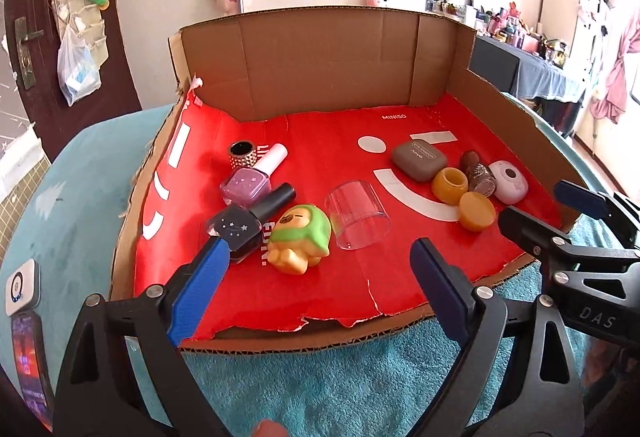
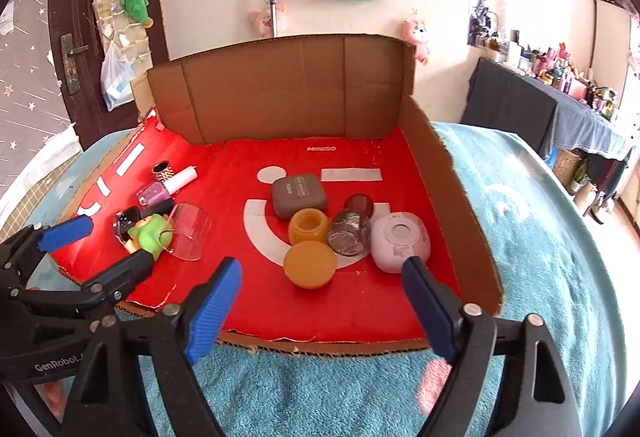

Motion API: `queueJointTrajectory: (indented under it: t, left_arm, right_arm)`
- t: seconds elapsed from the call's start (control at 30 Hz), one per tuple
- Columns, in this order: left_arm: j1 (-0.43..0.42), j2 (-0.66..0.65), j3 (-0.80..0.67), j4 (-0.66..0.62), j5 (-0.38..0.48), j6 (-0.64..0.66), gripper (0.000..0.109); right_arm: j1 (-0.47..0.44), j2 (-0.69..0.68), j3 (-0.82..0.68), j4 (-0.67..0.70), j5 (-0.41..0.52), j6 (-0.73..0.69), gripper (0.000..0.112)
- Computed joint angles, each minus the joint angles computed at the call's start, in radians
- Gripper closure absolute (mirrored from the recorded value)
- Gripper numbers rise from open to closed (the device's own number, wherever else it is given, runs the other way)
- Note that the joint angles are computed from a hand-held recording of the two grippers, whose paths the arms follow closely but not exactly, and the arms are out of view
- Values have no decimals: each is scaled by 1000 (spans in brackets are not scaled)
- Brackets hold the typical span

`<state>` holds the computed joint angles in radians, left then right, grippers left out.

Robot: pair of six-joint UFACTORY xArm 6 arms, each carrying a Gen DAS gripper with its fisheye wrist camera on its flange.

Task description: Organize rigid objects

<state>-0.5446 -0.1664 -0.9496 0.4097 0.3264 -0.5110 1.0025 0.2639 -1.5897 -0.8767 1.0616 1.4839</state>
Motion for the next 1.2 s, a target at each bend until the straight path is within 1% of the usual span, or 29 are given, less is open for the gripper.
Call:
queueJointTrajectory:
  t: [0.07, 0.13, 0.2, 0.33, 0.47, 0.5, 0.53, 0.6, 0.87, 1.03, 1.2]
  left_arm:
    - [0, -2, 3, 13, 1, -17, 16]
    - [1, -5, 3, 62, 11, -63, 16]
    - [2, -8, 8, 82, 12, -83, 16]
    - [5, -10, 19, 80, 11, -98, 16]
    - [6, -13, 28, 87, 10, -109, 16]
    - [7, -14, 30, 94, 9, -116, 15]
    - [8, -15, 32, 103, 8, -126, 10]
    - [11, -18, 38, 109, 0, -139, 6]
    - [17, -13, 46, 100, 1, -136, 6]
    - [14, -10, 47, 103, 9, -139, 6]
    - [16, -10, 53, 53, 2, -106, 6]
  right_arm:
    - [5, -5, 7, -4, 13, 15, 24]
    - [5, -11, 17, 2, 16, 25, 23]
    - [12, -12, 20, -3, 39, 36, 22]
    - [20, -15, 30, -13, 48, 55, 17]
    - [36, -1, 19, -30, 87, 59, 12]
    - [39, 2, 17, -33, 94, 59, 10]
    - [42, 5, 13, -36, 103, 59, 9]
    - [42, 7, 15, -36, 106, 63, 9]
    - [55, 35, -16, -47, 153, 41, 9]
    - [56, 35, -15, -50, 155, 45, 9]
    - [56, 35, -14, -50, 159, 44, 9]
